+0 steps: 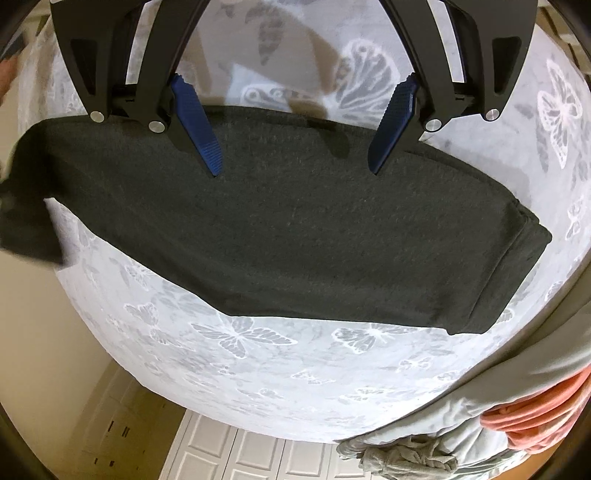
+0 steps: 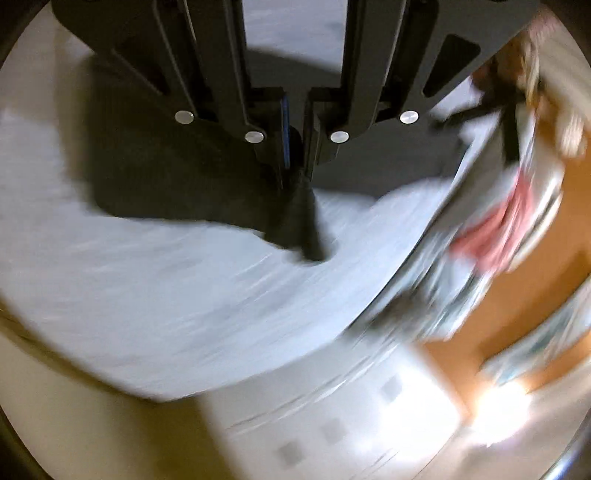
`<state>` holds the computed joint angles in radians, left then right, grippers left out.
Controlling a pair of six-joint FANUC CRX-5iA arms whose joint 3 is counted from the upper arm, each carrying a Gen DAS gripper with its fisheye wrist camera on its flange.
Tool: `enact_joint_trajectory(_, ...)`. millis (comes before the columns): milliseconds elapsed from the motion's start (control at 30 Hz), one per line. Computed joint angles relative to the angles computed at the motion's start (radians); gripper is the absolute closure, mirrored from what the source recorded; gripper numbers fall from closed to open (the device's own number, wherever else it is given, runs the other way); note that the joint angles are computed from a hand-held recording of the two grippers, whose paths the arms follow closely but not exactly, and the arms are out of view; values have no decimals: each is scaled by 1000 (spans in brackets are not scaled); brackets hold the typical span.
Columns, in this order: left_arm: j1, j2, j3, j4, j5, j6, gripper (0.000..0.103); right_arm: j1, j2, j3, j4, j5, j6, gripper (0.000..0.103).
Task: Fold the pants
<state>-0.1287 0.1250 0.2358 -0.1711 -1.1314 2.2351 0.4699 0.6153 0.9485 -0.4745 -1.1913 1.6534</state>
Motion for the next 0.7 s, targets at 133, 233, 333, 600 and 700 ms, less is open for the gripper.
enact_joint_trajectory(133,0,-6,-7,6,0,-29,24,133,-5,-82,236,13,24,91)
enact_joint_trajectory(233,8,-26,-34,24,10,-62,24,135,-81,-185,306,127,-7,64)
enact_joint_trajectory(333,10,-30,-39,22,2,-72,25,107,-168,-302,332,251,-31,35)
enact_joint_trajectory(600,52,-56,-92,128,54,-62,24,211,-180,-395,391,283,223,31)
enact_joint_trajectory(700,32,-48,-68,88,49,-38,24,257,-110,-361,458,233,232,33)
